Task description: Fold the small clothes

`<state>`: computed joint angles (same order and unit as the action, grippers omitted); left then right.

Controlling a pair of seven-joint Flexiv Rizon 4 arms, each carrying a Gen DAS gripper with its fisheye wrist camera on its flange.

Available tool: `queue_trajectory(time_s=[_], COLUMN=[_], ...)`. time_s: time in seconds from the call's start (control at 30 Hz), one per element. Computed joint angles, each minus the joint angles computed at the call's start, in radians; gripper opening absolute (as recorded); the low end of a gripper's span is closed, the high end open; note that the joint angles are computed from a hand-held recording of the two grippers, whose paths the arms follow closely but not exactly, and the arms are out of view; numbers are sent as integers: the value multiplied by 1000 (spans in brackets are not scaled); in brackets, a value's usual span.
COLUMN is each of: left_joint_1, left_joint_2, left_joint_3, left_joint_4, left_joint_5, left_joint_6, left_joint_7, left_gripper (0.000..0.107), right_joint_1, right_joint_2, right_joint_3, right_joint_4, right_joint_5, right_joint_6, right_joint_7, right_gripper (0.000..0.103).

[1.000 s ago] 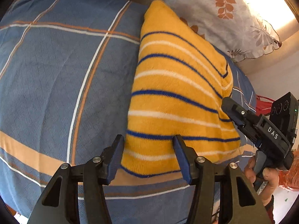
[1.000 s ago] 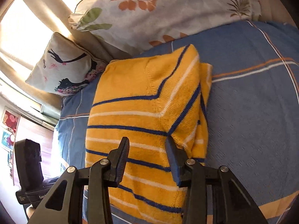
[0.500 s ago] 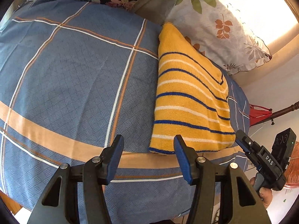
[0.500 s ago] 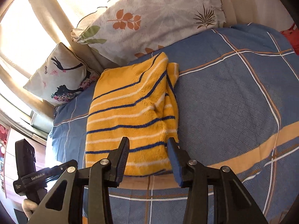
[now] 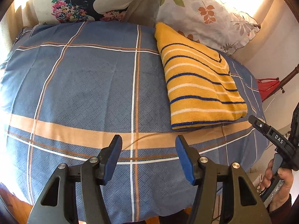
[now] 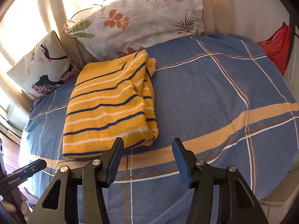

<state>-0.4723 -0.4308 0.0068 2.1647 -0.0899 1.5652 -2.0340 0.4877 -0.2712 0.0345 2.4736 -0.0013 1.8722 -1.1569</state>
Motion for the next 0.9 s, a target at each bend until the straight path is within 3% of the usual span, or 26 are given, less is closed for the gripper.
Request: queue_trajectory(time_s=[0.07,0.13,0.27,0.37,0.5,0.63,0.77,0.9], left_joint_1=[-44,-118,-249,-297,-380,-426,-556,-661], left_joint_2=[-15,-36,-86,-121,-164,-160,-152,-164], left_joint_3=[50,129,270,319,396,426,562,675], left_joint_4=[-9,-27,-67,-93,-122,-146,-200,-264], left_joint_5=[26,49,54,34,-23,-59,-8,73], left_joint_6=[33,63,100,118,132,83,-17,-134], left_joint_7=[-17,-40,-71,-70,-69,-68,-117,-182], left_gripper=[58,58,59,59,59,59,66,67], right_joint_1=[63,64,-26,-120,-157,-157,-146,-228], right_joint_2=[-1,-22,-94,-151,-205,-176,-74,1], right_joint_3=[-56,-56,14,81,106,103,105,167], right_joint_4=[32,43,40,40,33,27,32,42], right_joint_5=[53,93,112,73,36,-26,-56,-174], right_joint_6=[50,105,226,327,412,343,229,91], right_joint_7=[-21,-37,-35,2,21,16,8,66], right_gripper=[61,62,62,64,65,65,65,66])
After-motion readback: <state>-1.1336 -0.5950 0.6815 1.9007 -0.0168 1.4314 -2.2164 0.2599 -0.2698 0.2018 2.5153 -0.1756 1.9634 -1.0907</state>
